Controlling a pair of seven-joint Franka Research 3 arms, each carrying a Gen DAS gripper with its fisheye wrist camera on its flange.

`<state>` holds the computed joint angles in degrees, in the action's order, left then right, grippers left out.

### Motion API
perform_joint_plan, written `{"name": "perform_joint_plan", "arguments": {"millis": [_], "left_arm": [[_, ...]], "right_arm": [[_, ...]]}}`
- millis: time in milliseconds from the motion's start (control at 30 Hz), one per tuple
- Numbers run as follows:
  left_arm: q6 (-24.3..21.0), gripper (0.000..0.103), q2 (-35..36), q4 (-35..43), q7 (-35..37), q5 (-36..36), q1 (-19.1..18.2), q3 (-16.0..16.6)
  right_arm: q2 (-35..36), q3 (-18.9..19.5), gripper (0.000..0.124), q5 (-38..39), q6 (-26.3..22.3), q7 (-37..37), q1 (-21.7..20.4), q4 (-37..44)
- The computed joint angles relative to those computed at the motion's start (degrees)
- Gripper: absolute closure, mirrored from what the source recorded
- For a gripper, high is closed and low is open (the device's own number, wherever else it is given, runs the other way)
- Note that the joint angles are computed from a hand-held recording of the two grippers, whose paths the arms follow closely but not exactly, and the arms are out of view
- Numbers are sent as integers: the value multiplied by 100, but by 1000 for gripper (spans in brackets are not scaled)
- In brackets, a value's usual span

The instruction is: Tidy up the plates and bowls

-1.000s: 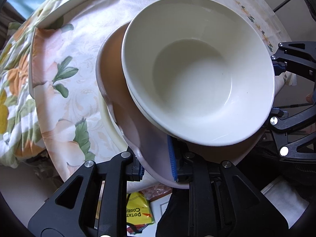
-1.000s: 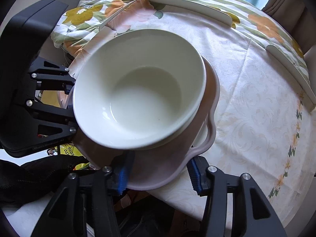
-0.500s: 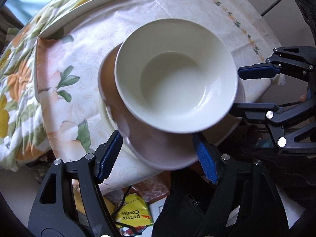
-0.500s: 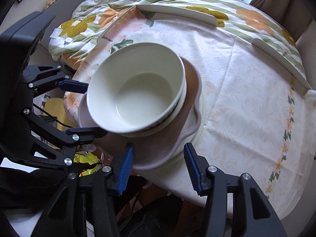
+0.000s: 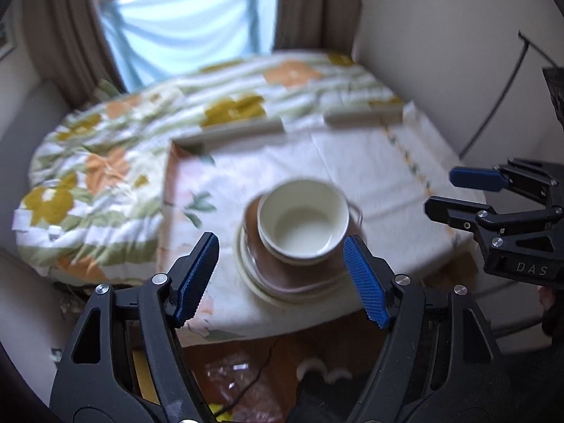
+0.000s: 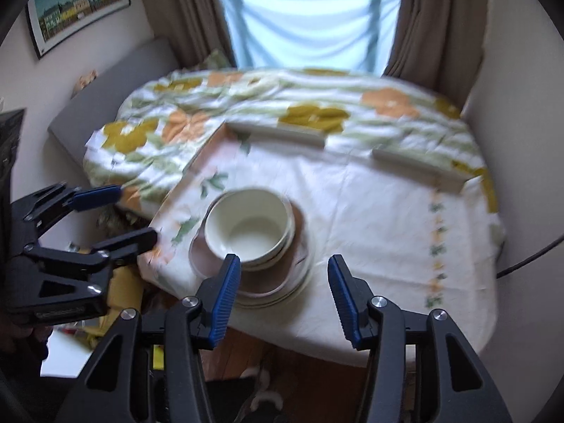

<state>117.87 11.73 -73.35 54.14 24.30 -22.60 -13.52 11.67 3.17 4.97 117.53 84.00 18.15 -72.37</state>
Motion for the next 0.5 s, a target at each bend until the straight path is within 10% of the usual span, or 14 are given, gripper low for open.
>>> {"name": "perform_joint_plan", "arguments": {"millis": [100,167,500], "left_arm": [[169,9,-298,-153,-907,833,-240,48],[298,0,-502,-315,-1456,1437,-332,20],[-162,0,-748,-345,-2162,2515,-543,-270]], "right_arm": [[-504,-62,64,-275,610,315,6,-540],[-872,-63,31,-430,1103,543,-33,-1013],[-1734,168,25,-1214,2151,1552,-319,-2002]]}}
